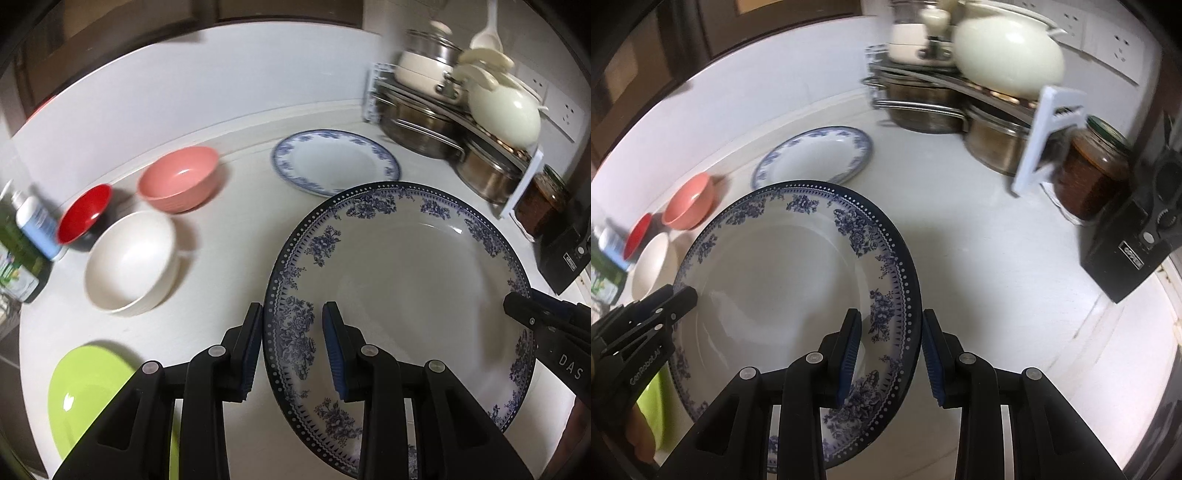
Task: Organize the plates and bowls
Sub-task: 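Lift the large blue-and-white plate and carry it over the lime-green plate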
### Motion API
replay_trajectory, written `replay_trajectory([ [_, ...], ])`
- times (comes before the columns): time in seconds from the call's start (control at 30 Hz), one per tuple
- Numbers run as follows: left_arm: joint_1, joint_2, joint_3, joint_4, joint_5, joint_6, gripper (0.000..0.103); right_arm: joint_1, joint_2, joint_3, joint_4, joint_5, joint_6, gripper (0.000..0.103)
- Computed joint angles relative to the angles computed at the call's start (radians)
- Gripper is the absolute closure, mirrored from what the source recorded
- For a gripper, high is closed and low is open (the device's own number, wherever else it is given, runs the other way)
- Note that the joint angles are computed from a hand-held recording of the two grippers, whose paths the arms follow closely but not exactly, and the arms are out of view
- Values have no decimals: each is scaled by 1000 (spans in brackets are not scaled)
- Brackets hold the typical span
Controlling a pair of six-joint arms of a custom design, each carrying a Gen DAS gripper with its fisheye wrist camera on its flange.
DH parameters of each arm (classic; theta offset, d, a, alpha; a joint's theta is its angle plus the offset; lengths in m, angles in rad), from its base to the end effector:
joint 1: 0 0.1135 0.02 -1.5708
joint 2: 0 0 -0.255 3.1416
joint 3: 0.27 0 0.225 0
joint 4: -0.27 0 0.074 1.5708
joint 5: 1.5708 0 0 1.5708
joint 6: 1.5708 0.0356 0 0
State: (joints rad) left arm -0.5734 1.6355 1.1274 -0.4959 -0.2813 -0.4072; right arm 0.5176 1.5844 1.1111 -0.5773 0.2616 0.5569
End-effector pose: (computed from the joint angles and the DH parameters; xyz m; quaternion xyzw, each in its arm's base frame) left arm 0.2685 -0.1616 0.2236 0.0398 0.9506 -0.0116 0.3076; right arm 0.2633 0.1393 0.2290 0.0524 0.9573 0.0222 0.2836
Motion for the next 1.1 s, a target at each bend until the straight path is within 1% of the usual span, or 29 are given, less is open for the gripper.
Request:
replay_trajectory([
  [0.33,106,-211,-168,-28,-21,9,70,167,84,126,-31,37,33,69],
  [0.6,243,-386,-281,-77,-5,37,70,277,186,262,-57,43,36,69],
  [0.9,427,-571,-372,-147,23,96,70,376,304,433,-96,35,22,69],
  [1.1,625,-699,-437,-197,87,194,70,435,394,562,-128,18,0,69],
])
